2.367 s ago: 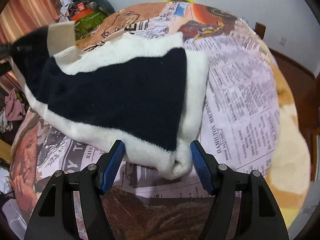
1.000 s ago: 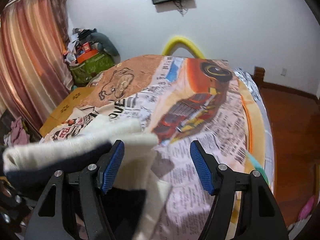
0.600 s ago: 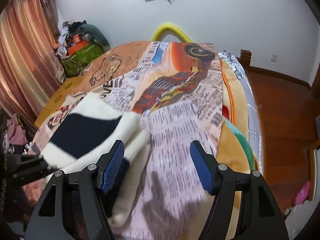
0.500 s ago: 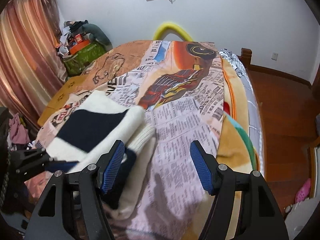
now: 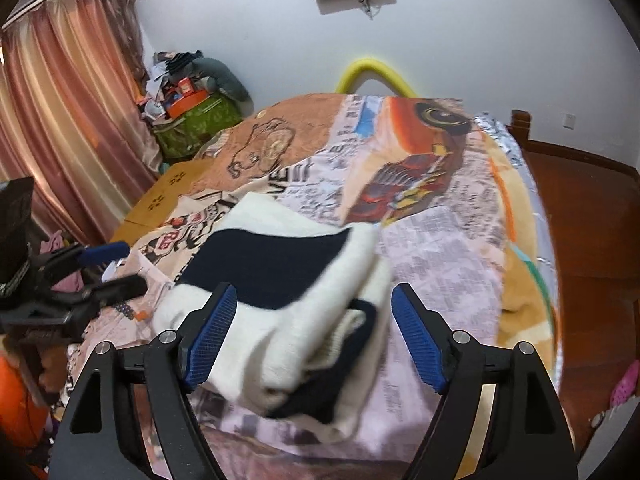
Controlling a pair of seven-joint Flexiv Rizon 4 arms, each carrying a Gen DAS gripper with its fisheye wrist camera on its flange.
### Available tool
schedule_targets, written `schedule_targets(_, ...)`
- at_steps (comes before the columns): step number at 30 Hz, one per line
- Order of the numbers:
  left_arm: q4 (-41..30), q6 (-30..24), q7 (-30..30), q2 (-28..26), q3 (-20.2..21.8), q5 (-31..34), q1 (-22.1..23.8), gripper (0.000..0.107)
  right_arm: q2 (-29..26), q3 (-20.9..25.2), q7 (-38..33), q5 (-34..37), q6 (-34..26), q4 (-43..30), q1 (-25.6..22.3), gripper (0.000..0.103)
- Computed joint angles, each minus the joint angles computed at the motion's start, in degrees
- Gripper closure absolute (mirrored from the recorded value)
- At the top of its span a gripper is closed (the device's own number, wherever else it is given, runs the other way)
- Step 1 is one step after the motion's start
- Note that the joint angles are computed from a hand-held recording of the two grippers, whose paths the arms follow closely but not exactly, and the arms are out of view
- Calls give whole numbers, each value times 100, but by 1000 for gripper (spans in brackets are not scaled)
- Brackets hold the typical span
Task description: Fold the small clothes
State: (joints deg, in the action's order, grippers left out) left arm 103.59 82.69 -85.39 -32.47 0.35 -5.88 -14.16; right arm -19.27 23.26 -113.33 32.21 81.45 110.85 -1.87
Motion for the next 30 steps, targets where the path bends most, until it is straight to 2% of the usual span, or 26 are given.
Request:
schedule_targets(3, -61, -204, 60, -133, -113, -124, 190, 25, -182, -207, 381, -234, 36, 62, 242, 26)
schedule_targets(6, -161, -351, 177, -308, -321, -321, 413, 25, -358, -199, 676, -292, -50, 121, 177, 26)
schedule_targets(8, -203, -414, 218, -393, -429, -437, 488, 25, -486, 4, 650, -100, -199, 89, -107, 26)
schedule_targets(12, -205, -501, 435, -521, -963, -940, 860, 25, -586, 341, 334, 406, -511, -59, -571, 24)
schedule_targets(14, -267, -578, 572, -616, -1225, -1198, 1021, 24, -589, 305, 292, 543, -729, -176, -601, 23)
schedule_targets(21, -685, -1230, 985, -979, -1542, -1775, 1184, 19, -635, -14, 182, 772, -1126, -476, -363, 20)
schedule_targets(24, -800, -1529, 1159, -1142, -1694, -2108, 1288, 16, -848, 49, 40, 1200, -1550, -692, -555, 19)
schedule_targets(27, -874, -1689, 1344, -1272, -1806, -2396, 1346, 15, -870, 72, -307, 1598, -1574, -729, -598, 17)
schedule_targets(30, -866, -1658, 1531, -1309, -1862, -2595, 1356, 17, -813, -51, -347, 1677, -1571, -701, -444, 21)
